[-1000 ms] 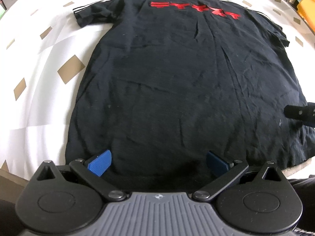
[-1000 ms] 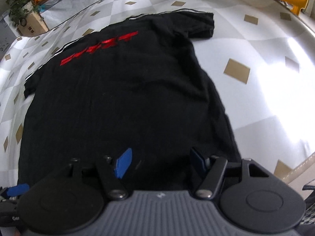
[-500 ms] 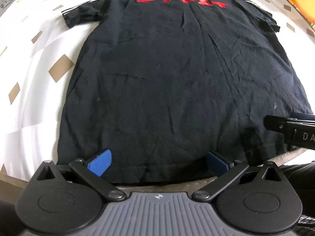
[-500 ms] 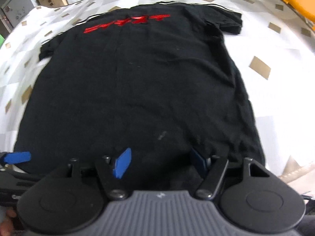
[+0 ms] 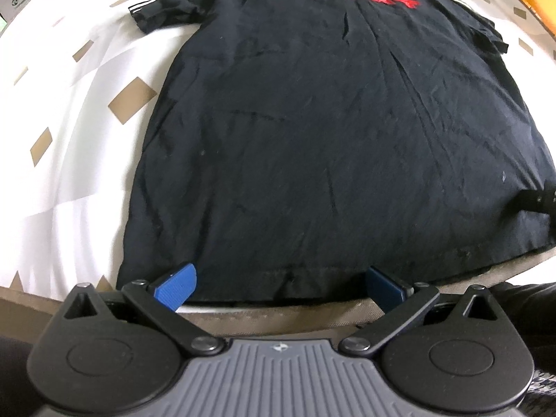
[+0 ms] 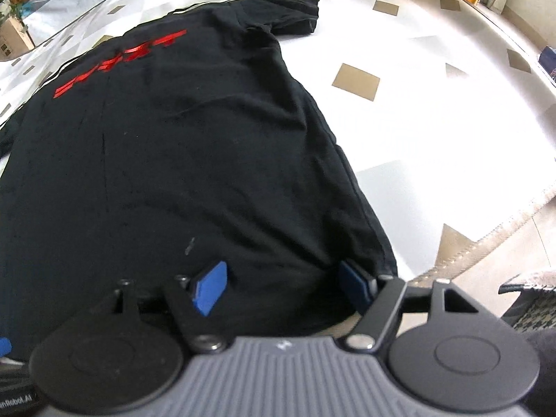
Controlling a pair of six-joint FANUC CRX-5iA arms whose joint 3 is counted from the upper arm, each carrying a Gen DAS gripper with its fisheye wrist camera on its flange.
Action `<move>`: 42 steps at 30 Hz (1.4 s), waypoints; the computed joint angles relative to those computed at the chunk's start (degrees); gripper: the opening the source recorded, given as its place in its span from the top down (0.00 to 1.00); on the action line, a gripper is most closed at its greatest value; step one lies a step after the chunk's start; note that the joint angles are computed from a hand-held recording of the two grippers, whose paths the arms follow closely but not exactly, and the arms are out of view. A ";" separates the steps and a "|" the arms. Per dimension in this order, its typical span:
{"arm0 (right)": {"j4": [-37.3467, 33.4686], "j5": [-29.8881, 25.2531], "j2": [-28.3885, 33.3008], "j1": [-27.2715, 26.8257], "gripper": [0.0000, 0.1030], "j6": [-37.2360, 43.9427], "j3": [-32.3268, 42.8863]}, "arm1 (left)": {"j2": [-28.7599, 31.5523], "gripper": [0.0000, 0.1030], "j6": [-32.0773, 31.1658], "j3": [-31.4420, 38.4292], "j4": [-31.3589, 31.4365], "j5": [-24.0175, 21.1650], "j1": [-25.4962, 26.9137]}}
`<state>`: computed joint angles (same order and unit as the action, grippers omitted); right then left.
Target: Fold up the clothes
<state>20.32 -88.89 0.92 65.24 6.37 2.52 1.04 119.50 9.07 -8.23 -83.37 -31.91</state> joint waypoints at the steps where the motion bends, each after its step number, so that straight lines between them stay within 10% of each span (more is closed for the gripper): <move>1: -0.03 0.06 0.20 -0.23 0.32 0.20 0.15 | -0.06 0.00 0.22 -0.05 0.02 -0.16 0.03; 17: -0.29 3.21 0.02 -1.18 0.31 0.70 1.12 | 0.87 0.00 3.36 2.15 -2.39 -0.33 -0.68; 42: -14.67 8.84 9.57 -15.82 0.30 39.71 18.49 | 13.25 0.00 -13.28 17.24 3.09 -1.82 4.87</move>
